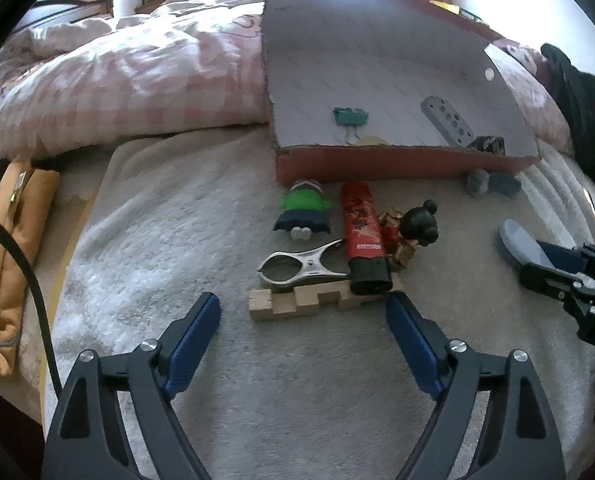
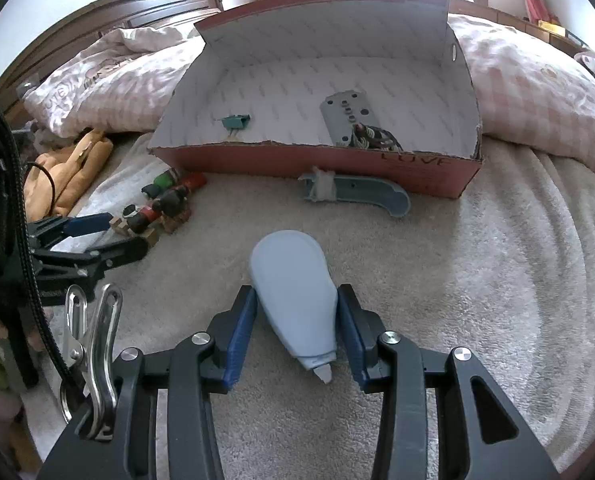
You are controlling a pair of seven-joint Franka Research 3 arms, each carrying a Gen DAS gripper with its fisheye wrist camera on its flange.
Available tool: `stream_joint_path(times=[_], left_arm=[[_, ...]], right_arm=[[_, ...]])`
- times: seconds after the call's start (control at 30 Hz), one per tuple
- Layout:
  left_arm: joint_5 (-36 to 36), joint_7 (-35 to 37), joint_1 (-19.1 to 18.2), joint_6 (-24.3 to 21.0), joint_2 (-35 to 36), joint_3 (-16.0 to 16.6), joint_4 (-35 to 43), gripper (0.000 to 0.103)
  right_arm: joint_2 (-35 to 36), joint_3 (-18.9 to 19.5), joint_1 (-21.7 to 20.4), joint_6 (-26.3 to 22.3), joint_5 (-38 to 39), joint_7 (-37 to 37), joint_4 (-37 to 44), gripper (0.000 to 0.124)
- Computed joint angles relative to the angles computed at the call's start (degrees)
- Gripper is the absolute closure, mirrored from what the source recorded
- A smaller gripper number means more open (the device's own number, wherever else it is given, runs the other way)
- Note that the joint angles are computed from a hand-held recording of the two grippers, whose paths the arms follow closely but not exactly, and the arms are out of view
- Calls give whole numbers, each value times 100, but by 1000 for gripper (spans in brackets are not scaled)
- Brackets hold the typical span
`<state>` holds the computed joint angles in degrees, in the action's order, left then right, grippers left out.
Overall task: Organize objects
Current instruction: 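Grasp the light-blue squeeze toy with the right gripper while the left grasps the wooden block strip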
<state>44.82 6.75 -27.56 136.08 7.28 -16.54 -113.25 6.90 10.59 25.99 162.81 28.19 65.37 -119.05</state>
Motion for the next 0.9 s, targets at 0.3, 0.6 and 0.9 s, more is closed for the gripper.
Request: stream_joint_path(times=[0.3,0.6,0.9], left_arm=[[68,-281,-76,134,231,35,230,1],[132,-281,-249,-414,490,125,612,1],[349,-499,-286,-483,353,111,488,26]], right_arm=[[-3,12,-10,20,166,-128,-11,82],[-10,20,-12,60,224,-187,-35,81],[-4,-9,30,113,38,-35,-49,81]])
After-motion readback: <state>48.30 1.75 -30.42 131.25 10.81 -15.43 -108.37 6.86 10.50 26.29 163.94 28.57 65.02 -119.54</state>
